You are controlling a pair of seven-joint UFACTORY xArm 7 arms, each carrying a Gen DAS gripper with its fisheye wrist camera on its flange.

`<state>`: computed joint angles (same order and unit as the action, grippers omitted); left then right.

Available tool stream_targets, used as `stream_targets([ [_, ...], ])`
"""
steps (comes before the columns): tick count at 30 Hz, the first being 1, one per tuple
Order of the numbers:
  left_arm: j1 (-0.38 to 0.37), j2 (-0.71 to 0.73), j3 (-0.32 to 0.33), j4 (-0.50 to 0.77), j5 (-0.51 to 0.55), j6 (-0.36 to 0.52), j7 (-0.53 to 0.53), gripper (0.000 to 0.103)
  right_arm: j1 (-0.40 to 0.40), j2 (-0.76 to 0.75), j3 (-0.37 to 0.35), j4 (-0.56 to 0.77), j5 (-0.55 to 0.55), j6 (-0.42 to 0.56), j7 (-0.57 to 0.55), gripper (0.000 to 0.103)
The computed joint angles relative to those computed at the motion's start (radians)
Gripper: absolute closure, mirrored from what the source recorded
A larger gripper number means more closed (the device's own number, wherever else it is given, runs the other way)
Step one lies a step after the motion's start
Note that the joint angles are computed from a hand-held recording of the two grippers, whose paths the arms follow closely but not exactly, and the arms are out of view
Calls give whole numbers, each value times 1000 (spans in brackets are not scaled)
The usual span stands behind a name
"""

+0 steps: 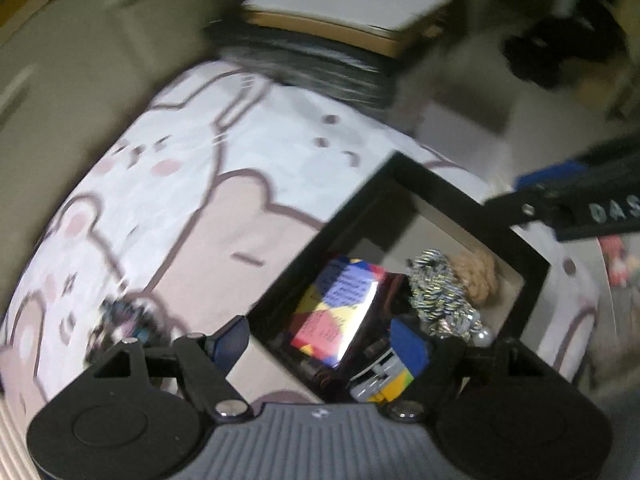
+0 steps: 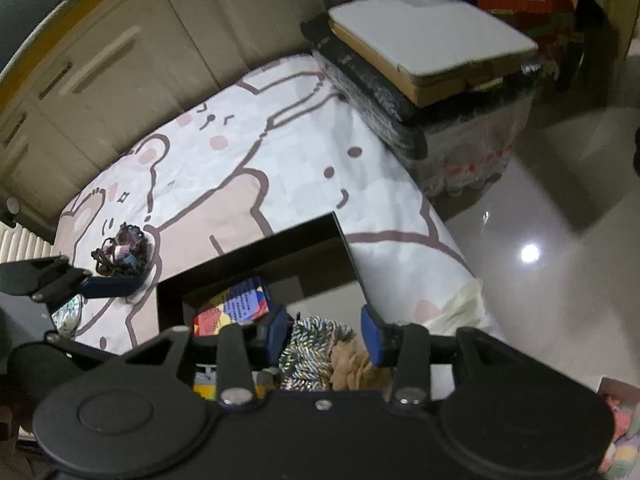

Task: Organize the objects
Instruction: 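Open the left tool to drop the card box while the right tool releases the rope toy, then lift both open tools out of the black box and back over the bed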

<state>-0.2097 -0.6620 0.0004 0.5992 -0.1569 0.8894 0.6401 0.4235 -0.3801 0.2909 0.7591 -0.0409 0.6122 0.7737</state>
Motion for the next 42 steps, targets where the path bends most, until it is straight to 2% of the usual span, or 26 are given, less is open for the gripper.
stream_targets([
  [8,81,-104,1,-32,21,3,-174,22,-8,-12,38,36,-63,39,40,55],
  [11,95,-152,16,-50,23,0,-207,16,-9,-16,50,49,-90,60,55,55],
  [13,101,-181,28,-58,18,0,-226,8,-10,-22,58,55,-104,66,68,54],
  [19,130,-238,37,-68,22,11,-294,4,-8,-24,83,80,-163,94,82,48],
  [26,165,-302,49,-98,33,7,-369,0,1,-31,94,84,-202,97,69,25],
  [33,199,-344,59,-150,49,-13,-430,0,0,-21,113,90,-248,117,61,9],
  [35,207,-350,59,-159,59,-25,-436,0,3,-20,110,84,-254,113,58,1],
  [42,220,-347,62,-178,79,-55,-454,0,5,-16,100,72,-254,114,55,0],
])
